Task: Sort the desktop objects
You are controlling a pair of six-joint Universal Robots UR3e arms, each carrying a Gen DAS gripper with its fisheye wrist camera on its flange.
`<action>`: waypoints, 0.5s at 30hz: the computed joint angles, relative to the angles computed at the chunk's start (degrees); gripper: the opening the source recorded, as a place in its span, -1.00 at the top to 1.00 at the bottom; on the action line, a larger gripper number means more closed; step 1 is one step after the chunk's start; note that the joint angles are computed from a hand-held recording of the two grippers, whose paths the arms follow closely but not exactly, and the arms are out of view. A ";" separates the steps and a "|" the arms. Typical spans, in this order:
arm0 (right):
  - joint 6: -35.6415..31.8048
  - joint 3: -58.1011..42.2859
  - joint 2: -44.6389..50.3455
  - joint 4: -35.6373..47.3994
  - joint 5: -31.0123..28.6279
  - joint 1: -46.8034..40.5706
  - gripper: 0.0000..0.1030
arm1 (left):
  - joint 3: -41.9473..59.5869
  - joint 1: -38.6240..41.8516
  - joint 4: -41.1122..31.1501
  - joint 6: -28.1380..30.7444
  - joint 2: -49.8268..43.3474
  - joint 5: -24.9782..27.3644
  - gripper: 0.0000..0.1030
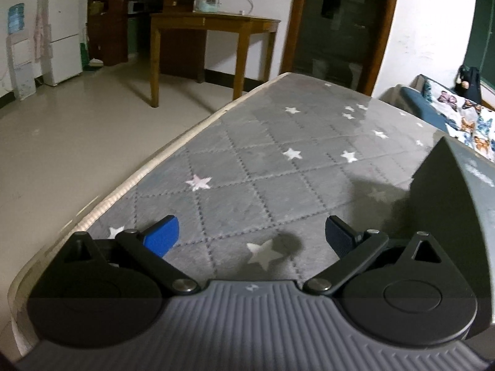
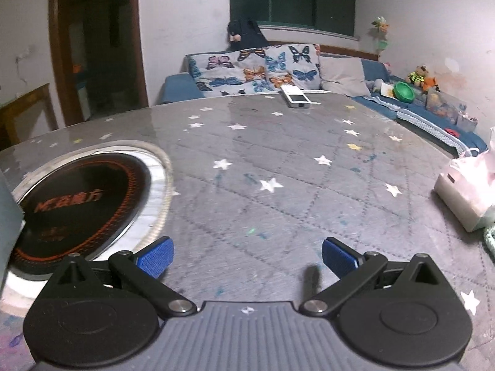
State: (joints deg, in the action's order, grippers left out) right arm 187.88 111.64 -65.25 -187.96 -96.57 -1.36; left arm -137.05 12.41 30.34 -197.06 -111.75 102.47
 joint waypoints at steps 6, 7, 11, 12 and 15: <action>1.01 -1.81 1.53 1.48 -0.96 -0.12 -1.00 | 0.24 -0.68 2.24 -0.90 -1.51 1.64 -0.98; 1.22 -2.02 1.64 1.71 -1.14 -0.09 -1.00 | 0.42 -0.73 2.02 -1.12 -1.49 1.78 -0.98; 2.10 -2.98 2.16 2.90 -1.76 -0.24 -1.00 | 1.12 -1.22 1.59 -3.00 -1.76 3.03 -0.99; 2.04 -3.12 2.27 2.91 -1.57 -0.40 -1.00 | 1.44 -1.48 1.43 -3.41 -2.01 3.56 -0.99; 2.18 -4.02 2.93 3.29 -2.00 -0.62 -1.00 | 2.00 -2.22 0.55 -4.18 -2.06 4.89 -0.99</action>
